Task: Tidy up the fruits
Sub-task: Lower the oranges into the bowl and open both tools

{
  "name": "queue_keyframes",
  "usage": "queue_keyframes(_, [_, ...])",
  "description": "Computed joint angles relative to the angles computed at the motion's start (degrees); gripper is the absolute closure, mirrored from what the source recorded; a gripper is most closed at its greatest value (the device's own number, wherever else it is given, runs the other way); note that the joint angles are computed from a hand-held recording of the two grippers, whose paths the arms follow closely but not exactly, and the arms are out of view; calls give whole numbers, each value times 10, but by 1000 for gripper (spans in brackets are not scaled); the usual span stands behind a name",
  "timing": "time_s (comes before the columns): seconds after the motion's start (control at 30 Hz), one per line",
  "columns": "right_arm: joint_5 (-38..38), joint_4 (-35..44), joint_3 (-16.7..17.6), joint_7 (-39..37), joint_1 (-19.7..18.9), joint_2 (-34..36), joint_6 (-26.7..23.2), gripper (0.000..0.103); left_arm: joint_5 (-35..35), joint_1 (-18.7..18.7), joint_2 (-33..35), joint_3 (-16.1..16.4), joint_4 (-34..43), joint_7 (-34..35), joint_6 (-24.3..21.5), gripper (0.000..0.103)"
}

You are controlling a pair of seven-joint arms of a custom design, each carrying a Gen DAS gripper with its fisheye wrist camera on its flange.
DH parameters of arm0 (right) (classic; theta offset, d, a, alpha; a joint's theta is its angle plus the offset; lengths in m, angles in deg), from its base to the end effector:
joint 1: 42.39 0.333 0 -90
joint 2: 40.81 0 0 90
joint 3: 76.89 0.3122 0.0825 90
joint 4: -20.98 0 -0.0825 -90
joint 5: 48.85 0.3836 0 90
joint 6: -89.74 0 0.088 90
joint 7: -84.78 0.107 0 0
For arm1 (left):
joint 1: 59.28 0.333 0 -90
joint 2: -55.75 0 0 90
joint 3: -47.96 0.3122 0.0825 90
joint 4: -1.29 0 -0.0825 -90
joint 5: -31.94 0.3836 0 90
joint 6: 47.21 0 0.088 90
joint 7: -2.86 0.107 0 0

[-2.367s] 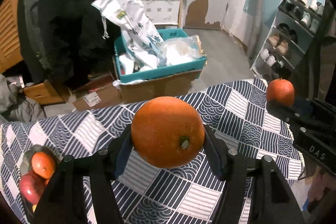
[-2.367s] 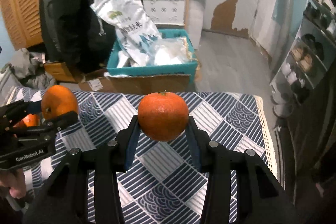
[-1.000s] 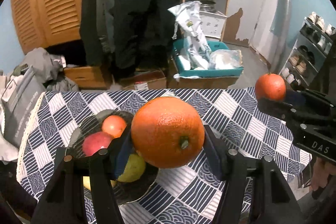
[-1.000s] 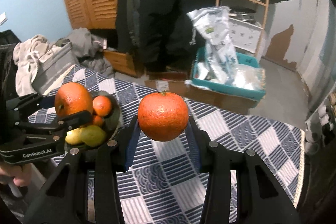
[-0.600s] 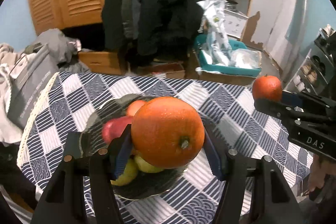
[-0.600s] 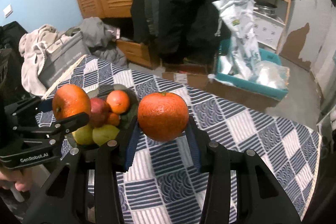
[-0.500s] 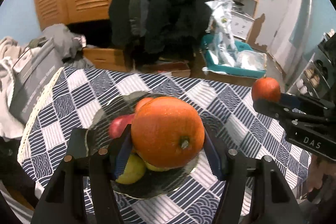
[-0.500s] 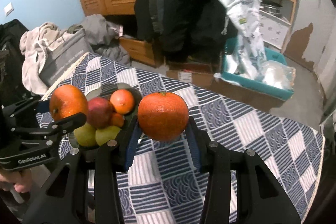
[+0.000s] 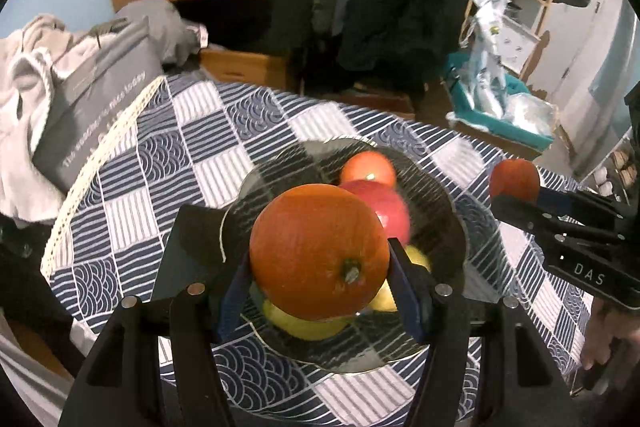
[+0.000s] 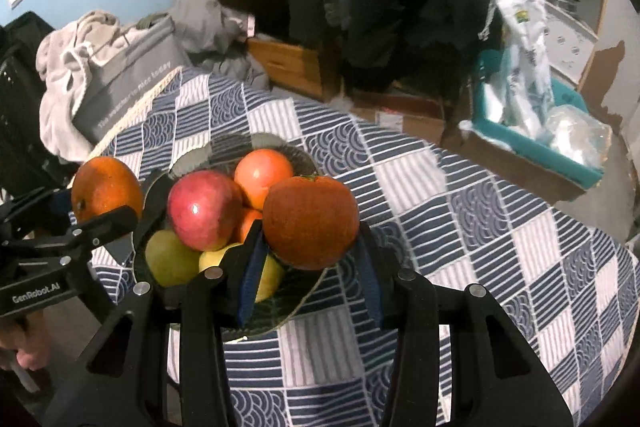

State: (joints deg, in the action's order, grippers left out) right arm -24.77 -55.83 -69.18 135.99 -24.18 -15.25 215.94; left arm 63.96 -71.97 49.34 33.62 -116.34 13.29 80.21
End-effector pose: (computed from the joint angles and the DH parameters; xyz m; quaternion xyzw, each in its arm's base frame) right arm 0.6550 0.3113 0.5211 -0.9057 0.3031 -0.0233 0.2956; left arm 0.4967 -0.2394 0.5153 -0.8545 0.4340 -0.1669 0.2318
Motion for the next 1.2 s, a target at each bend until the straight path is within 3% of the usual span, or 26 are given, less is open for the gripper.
queue_keyframes(0.4, [-28,37,1,20,21,41,-29,60,-61,10,2,14,-33,28,30,38])
queue_keyframes(0.73, [-35,64,2,25,26,65,-59,59,-72,7,28,13,-13,61,6,37])
queue_keyframes(0.8, [-37,69,2,27,28,68,-64,59,-66,6,30,13,-10,63,2,35])
queue_keyframes(0.87, [-39,69,1,27,29,69,-64,59,-45,4,32,10,-2,55,-14,22])
queue_keyframes(0.93, [-41,71,1,29,31,71,-65,58,-29,2,33,8,4,50,-27,17])
queue_keyframes(1.2, [-32,67,3,27,27,63,-53,49,-25,-2,38,9,15,57,-36,17])
